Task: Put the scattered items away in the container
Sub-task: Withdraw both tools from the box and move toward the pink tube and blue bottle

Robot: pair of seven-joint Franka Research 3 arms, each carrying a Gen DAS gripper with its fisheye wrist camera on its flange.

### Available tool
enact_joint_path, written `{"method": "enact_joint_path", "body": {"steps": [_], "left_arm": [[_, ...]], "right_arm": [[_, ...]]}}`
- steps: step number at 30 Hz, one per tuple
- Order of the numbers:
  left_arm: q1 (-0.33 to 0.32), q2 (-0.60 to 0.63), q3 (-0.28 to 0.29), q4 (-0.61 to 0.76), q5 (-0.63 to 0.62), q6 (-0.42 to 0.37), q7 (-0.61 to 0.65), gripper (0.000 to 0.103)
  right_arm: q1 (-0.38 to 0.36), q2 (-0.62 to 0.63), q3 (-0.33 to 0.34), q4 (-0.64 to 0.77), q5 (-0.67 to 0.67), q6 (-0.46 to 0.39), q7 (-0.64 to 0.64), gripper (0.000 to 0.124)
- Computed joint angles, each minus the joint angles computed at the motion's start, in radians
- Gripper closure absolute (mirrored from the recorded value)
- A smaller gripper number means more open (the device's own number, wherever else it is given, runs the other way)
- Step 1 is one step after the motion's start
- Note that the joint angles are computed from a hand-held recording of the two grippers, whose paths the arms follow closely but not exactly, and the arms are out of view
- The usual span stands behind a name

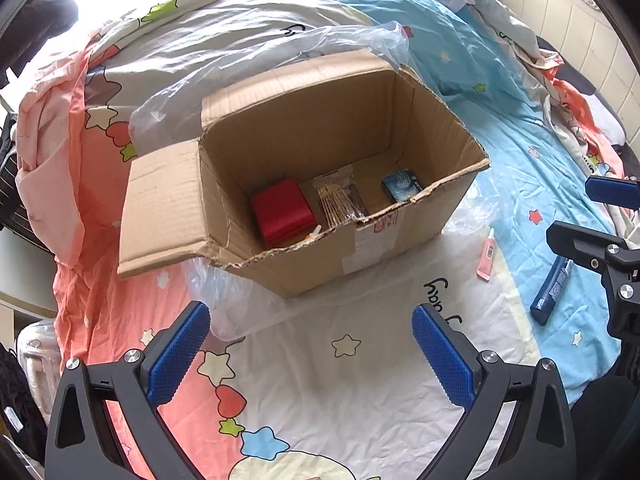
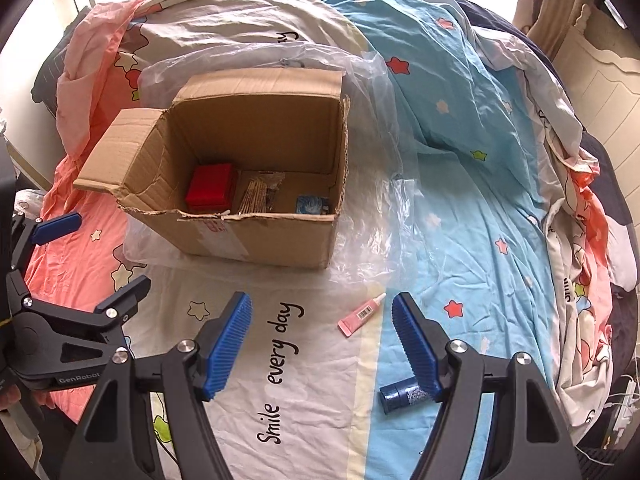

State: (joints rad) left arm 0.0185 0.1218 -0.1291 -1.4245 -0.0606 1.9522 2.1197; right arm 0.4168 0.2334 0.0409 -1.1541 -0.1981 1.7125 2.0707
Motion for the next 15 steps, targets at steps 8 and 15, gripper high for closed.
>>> {"method": "enact_joint_path", "body": {"steps": [8, 15], "left_arm": [[-0.005, -0.057, 0.002, -0.112, -0.003, -0.015, -0.001, 0.000], [-0.020, -0.125, 0.010, -0.213, -0.023, -0.029, 0.012, 0.000]], "right_arm": [[-0.010, -0.083, 0.008, -0.139, -0.003, 0.048, 0.043, 0.055], [-0.023, -0.203, 0.043, -0.312, -0.021, 0.064, 0.094, 0.055]]}}
